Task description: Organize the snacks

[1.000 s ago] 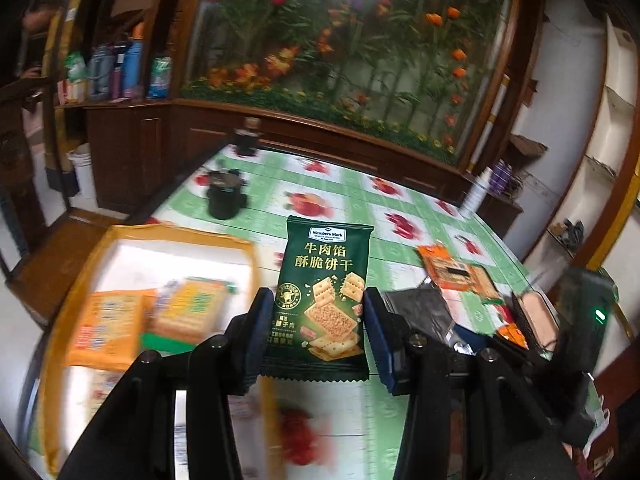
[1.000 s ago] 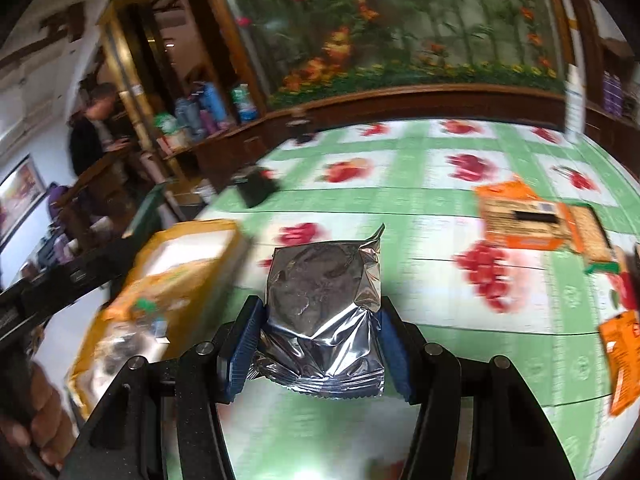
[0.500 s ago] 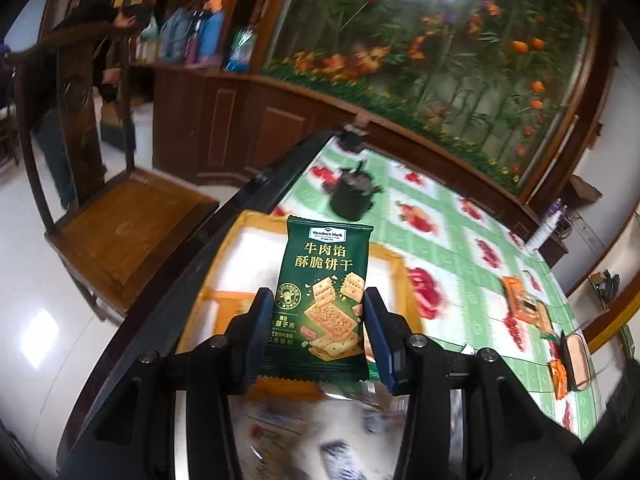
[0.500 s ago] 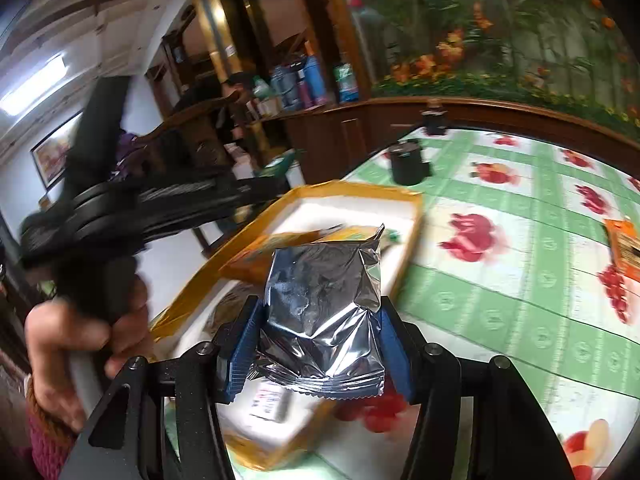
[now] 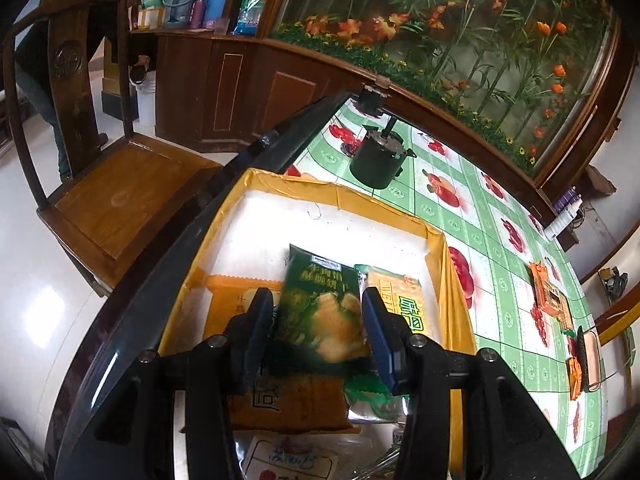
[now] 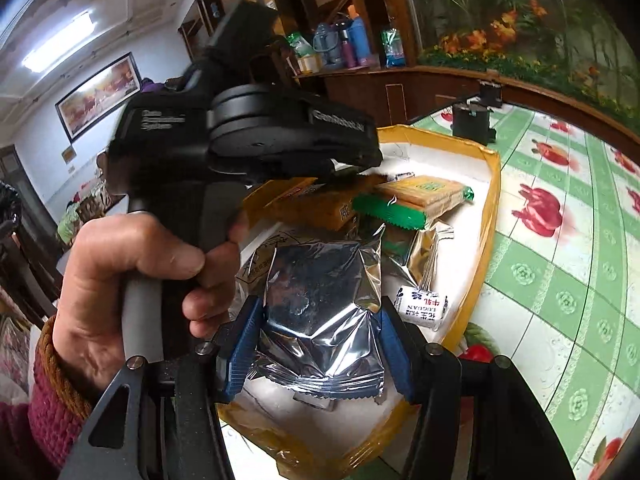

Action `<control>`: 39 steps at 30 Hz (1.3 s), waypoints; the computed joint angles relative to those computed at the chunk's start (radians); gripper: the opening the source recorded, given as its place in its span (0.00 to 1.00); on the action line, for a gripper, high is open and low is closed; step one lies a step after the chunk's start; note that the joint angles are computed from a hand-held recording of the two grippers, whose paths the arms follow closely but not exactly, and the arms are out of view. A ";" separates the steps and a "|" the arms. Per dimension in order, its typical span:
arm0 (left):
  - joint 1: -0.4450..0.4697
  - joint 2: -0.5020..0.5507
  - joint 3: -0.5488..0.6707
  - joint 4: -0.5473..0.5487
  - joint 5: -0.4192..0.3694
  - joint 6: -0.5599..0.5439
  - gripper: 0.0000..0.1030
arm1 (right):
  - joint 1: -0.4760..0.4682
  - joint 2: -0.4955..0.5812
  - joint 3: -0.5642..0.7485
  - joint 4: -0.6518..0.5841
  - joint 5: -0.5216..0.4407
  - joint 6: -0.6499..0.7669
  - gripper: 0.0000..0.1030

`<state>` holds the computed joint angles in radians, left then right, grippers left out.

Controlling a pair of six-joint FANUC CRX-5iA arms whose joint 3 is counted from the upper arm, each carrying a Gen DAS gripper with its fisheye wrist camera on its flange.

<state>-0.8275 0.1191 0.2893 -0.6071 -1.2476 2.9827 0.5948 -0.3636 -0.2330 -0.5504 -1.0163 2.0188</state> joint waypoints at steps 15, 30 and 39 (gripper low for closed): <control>-0.065 -0.014 0.031 -0.062 -0.022 0.034 0.55 | -0.095 -0.017 0.018 -0.114 -0.029 0.119 0.63; -0.176 0.224 0.353 -0.003 0.077 -0.237 0.61 | -0.567 0.063 0.107 -0.241 -0.010 0.063 0.62; -0.152 0.479 0.547 0.245 0.108 -0.469 0.62 | -0.641 0.086 0.037 0.186 0.215 -0.251 0.62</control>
<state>-0.9800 0.5979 0.8366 -0.3619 -1.1396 2.5135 -0.0458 -0.2774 -0.1957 -0.3642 -0.8009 1.7680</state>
